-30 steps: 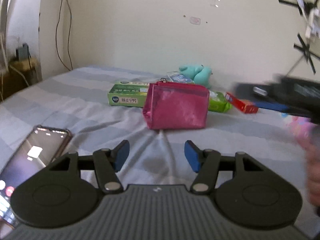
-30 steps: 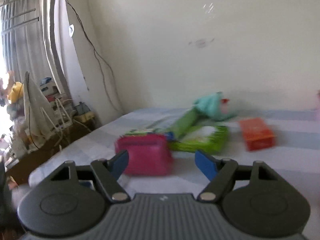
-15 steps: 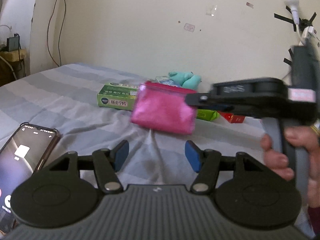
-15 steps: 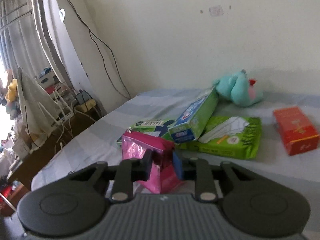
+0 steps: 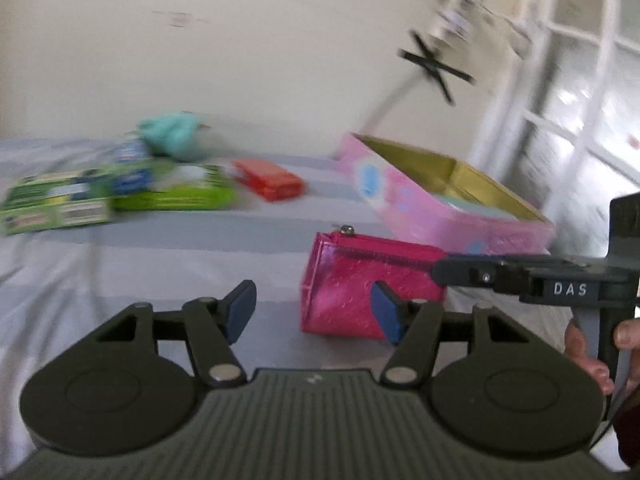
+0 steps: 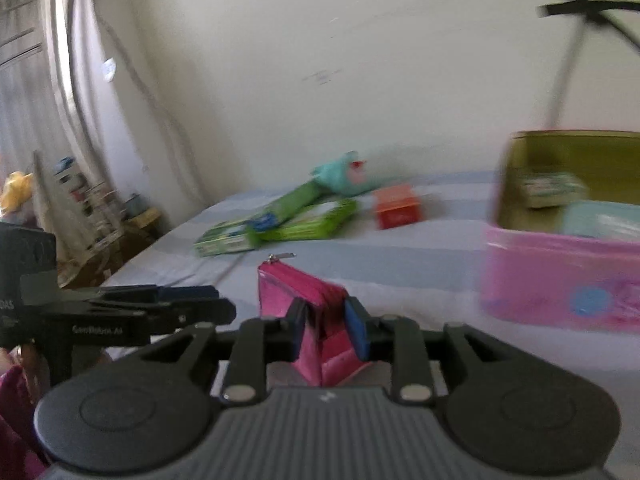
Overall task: Organize objects
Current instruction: 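Reach the left gripper to the pink purse and grasp it, then carry the pink purse into the tin and open the left gripper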
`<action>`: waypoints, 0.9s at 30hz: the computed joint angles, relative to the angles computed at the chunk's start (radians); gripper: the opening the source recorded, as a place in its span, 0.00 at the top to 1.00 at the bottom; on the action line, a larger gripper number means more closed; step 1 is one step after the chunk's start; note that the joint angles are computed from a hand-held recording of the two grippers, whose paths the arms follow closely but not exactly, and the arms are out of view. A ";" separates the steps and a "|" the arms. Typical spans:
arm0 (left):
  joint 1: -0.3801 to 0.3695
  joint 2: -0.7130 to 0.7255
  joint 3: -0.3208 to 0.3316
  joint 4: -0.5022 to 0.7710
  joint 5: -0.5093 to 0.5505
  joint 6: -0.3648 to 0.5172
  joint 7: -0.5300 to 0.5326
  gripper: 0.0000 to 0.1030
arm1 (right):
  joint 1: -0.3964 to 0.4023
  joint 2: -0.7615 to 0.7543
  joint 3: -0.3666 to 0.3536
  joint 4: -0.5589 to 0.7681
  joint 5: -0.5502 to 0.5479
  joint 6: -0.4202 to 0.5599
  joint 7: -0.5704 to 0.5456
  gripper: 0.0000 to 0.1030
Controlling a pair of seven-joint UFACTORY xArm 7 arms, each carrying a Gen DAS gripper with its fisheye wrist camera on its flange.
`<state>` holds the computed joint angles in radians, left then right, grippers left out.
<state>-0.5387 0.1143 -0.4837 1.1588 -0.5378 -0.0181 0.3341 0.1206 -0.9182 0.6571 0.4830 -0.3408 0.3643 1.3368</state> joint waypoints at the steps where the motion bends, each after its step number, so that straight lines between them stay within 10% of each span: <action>1: -0.019 0.013 0.017 0.014 0.035 0.013 -0.024 0.38 | 0.007 -0.033 0.009 -0.009 0.002 0.030 0.012 0.68; 9: -0.045 0.083 0.060 0.095 0.168 0.109 -0.144 0.44 | 0.061 -0.098 0.009 -0.089 0.009 0.014 0.043 0.68; 14: 0.057 0.134 -0.079 0.155 0.008 0.145 0.052 0.50 | 0.026 -0.014 0.008 -0.088 -0.008 -0.081 0.017 0.67; 17: -0.067 0.119 0.056 0.152 0.148 0.126 -0.078 0.57 | -0.021 0.035 0.023 -0.047 -0.018 -0.042 0.000 0.72; 21: -0.024 0.091 -0.004 0.156 0.111 0.102 -0.036 0.57 | -0.027 -0.047 0.024 -0.065 -0.047 -0.054 -0.009 0.74; 27: -0.183 0.227 0.102 0.395 0.340 0.131 -0.162 0.57 | -0.049 -0.214 0.051 -0.048 -0.092 0.121 -0.046 0.73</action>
<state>-0.7212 0.3413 -0.3813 1.5537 -0.1975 0.1130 0.1720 0.0714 -1.1327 0.7086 0.4346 -0.4324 0.4857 1.2906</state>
